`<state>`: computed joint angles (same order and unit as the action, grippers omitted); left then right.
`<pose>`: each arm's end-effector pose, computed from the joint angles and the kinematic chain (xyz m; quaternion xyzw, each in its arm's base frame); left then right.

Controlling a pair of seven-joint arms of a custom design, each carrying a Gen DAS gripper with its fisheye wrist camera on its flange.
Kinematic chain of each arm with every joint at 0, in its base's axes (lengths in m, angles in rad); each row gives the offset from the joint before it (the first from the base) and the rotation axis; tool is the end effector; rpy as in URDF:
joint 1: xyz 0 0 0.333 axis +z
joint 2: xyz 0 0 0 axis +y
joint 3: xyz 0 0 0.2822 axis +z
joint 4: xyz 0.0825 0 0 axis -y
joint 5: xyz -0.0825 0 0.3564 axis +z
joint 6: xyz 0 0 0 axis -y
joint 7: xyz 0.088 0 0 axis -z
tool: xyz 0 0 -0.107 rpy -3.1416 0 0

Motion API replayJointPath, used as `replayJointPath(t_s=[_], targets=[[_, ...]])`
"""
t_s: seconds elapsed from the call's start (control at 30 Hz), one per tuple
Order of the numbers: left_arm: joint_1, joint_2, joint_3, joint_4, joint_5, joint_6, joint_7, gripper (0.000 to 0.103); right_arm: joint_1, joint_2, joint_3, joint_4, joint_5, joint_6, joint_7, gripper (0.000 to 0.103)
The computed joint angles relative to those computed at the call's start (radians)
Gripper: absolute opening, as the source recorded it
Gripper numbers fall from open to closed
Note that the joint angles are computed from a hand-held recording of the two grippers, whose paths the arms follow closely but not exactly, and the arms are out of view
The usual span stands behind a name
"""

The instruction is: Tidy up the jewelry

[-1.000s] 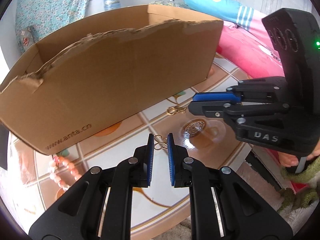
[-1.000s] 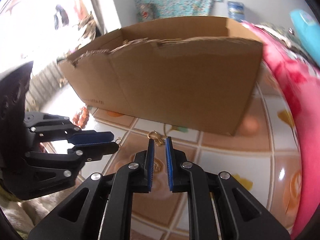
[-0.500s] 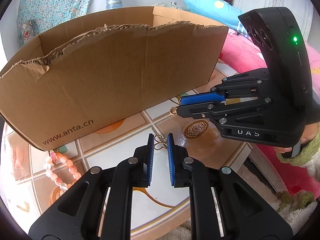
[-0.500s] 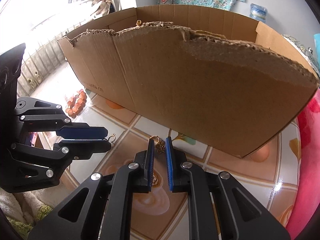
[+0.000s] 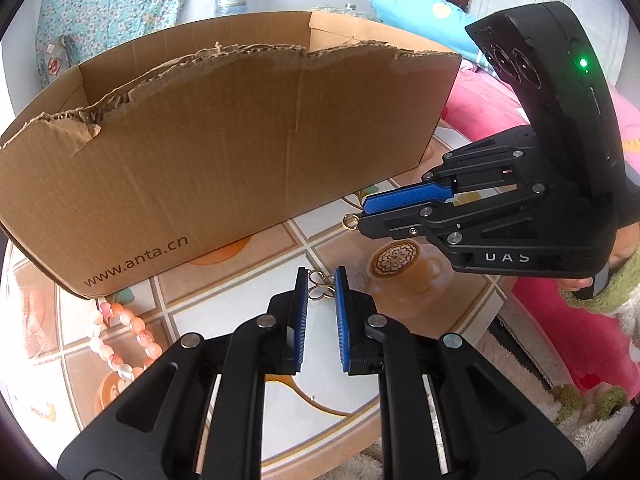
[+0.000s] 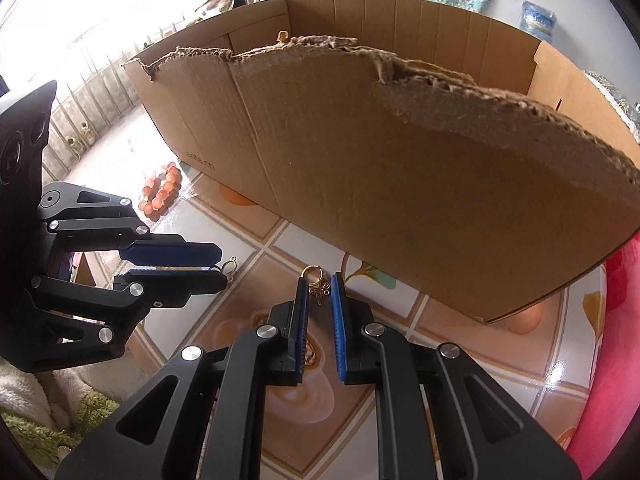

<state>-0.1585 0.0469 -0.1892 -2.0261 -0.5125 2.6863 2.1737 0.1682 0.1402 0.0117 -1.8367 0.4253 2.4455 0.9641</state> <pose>0.5503 -0.1813 0.4717 -0.4570 0.8210 -0.3200 0.1213 0.5982 0.1089 0.4803 -0.8302 0.4800 -0.0987 0.2657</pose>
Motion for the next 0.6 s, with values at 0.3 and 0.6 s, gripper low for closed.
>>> replayJointPath(t_s=[0.3, 0.6], targets=[[-0.002, 0.007, -0.001, 0.007, 0.012, -0.002, -0.006, 0.012, 0.033, 0.010, -0.001, 0.005, -0.095, 0.029, 0.127, 0.009], [-0.003, 0.013, -0.001, 0.012, 0.016, -0.003, -0.011, 0.012, 0.038, -0.024, 0.000, -0.052, -0.109, 0.073, 0.183, 0.005]])
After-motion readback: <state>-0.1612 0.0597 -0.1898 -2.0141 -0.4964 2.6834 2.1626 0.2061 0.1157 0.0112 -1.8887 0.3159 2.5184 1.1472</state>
